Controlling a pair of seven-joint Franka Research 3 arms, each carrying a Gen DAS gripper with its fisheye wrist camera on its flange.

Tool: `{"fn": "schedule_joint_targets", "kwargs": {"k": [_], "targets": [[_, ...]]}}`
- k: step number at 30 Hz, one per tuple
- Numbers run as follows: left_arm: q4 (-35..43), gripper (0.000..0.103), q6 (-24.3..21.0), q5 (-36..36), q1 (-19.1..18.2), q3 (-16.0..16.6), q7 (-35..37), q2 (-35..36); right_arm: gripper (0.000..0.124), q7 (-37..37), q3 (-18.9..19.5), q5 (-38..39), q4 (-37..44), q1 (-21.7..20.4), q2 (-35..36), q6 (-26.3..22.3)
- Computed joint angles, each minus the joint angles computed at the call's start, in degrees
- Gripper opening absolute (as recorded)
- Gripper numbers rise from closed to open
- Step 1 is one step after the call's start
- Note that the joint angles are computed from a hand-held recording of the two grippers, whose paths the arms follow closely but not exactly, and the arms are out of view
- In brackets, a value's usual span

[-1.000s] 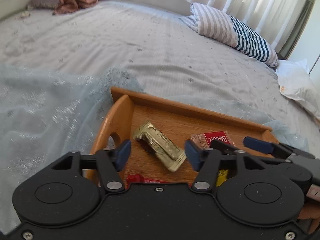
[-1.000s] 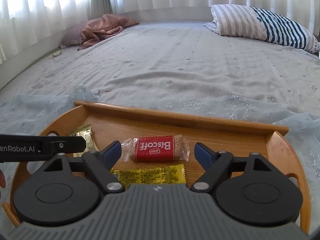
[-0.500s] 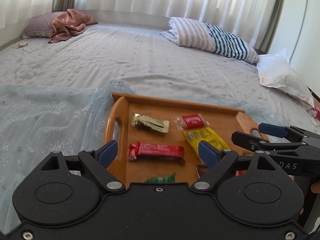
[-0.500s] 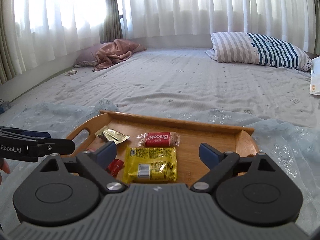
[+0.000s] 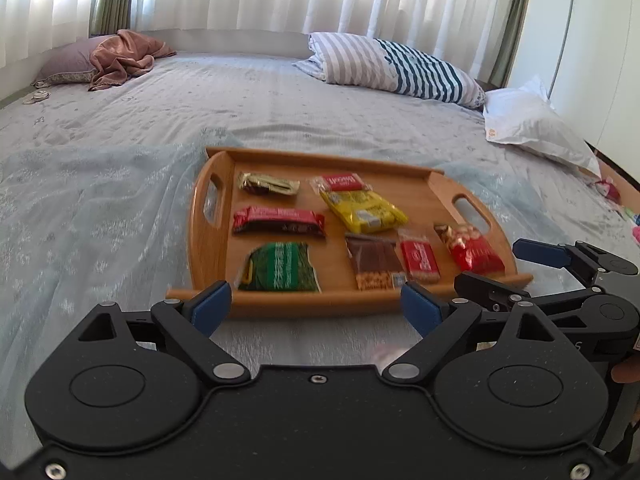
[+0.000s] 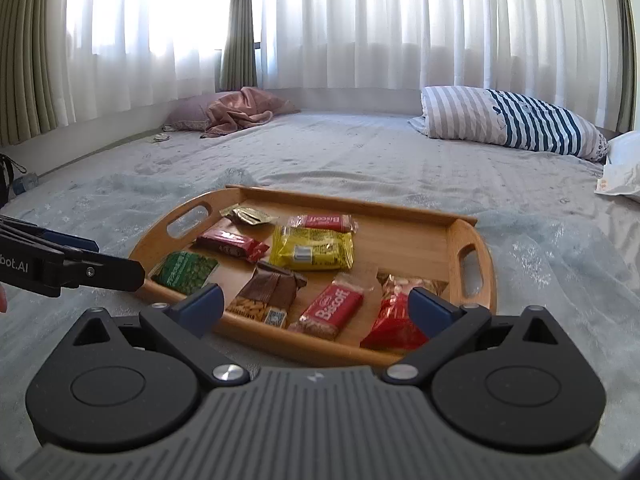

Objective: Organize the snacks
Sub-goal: 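Move both tools back over the remaining snacks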

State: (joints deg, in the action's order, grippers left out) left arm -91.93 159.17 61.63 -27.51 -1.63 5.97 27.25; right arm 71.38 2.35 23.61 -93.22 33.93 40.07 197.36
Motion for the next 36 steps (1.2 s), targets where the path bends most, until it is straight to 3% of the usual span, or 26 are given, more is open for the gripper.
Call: {"fn": "schedule_joint_targets", "kwargs": {"k": [4, 8, 18, 23, 24, 32, 36], "targets": [[-1.7, 0.092, -4.3, 4.6, -2.5, 0.4, -1.6, -1.4, 0.103, 1.3, 6.5, -3.5, -5.5, -5.4, -1.8, 2.4], [-3.2, 0.092, -4.7, 4.0, -1.2, -1.9, -0.5, -2.6, 0.103, 3.0, 10.4, -7.7, -10.5, -8.8, -3.3, 4.9], [-7.1, 0.091, -5.4, 1.6, -0.5, -4.4, 0.0, -5.9, 0.103, 7.8, 12.6, -15.7, -17.6, -11.3, -5.4, 10.9], [-9.3, 0.054, -1.3, -5.1, 1.5, -6.6, 3.5, -6.1, 0.103, 7.6, 12.1, -19.1, -19.1, -10.8, -5.1, 13.3], [-9.5, 0.052, -0.6, -6.2, 1.5, -6.6, 3.8, -6.0, 0.103, 7.5, 12.0, -19.5, -19.2, -10.7, -5.0, 13.5], [-7.0, 0.046, -0.3, -9.5, -1.0, -4.8, 3.4, -2.8, 0.103, 6.5, 12.0, -22.1, -19.1, -10.5, -4.0, 14.4], [-4.3, 0.046, -2.2, -8.7, -2.7, -3.2, 2.0, -0.8, 0.103, 6.4, 12.5, -23.8, -19.2, -11.2, -3.6, 14.5]]}}
